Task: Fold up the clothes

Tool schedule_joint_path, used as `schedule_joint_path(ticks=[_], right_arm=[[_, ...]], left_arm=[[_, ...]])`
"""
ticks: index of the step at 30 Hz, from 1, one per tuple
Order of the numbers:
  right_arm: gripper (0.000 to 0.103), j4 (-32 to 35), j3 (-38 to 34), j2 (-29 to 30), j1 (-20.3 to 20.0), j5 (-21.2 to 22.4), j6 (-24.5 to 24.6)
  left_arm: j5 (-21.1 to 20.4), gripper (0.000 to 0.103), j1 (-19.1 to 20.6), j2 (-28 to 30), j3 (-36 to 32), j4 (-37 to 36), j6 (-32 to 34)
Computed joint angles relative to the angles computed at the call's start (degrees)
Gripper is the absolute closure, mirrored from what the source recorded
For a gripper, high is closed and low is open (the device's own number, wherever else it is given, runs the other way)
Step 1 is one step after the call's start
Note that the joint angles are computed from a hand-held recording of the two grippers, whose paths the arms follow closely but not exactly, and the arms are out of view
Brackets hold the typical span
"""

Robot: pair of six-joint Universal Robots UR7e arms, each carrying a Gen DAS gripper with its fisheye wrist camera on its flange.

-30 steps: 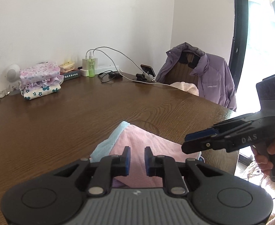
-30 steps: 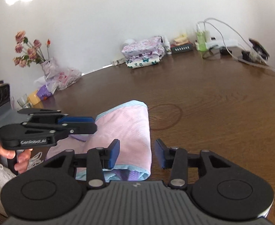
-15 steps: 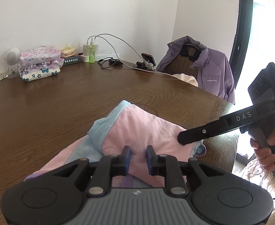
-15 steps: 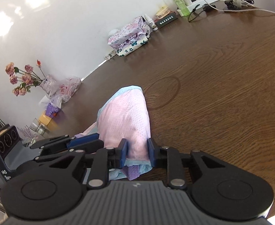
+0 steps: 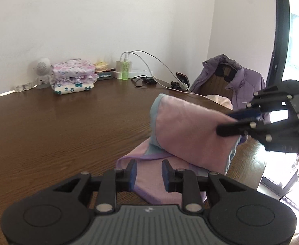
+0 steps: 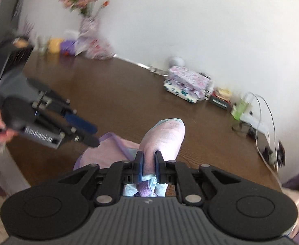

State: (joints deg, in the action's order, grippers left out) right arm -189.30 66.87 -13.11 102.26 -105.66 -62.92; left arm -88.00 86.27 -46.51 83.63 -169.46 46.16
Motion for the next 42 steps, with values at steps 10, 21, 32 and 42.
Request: schedule_joint_path(ticks=[10,21,32,42], right_arm=[[0.09,3.6,-1.2,5.5,1.9,-2.8,-6.7],[0.074,-0.8,7.1,-0.6,-1.2,7.5,13.7],[0.073,-1.5,4.6,1.1,-2.6,2.1,19.1],[0.047,3.0,13.4,-7.7,-7.0,15.1,45.7]], left_arm=[[0.1,0.072,1.9,-2.0,1.3,-0.1,-3.3],[-4.5,0.074,0.1,1.9,-2.5,2.1,-1.4],[0.9,0.078,-1.2,4.5,-4.6,4.6,4.4],[1.8,0.025,-1.3,9.6,-20.9,17.9,-2.6]])
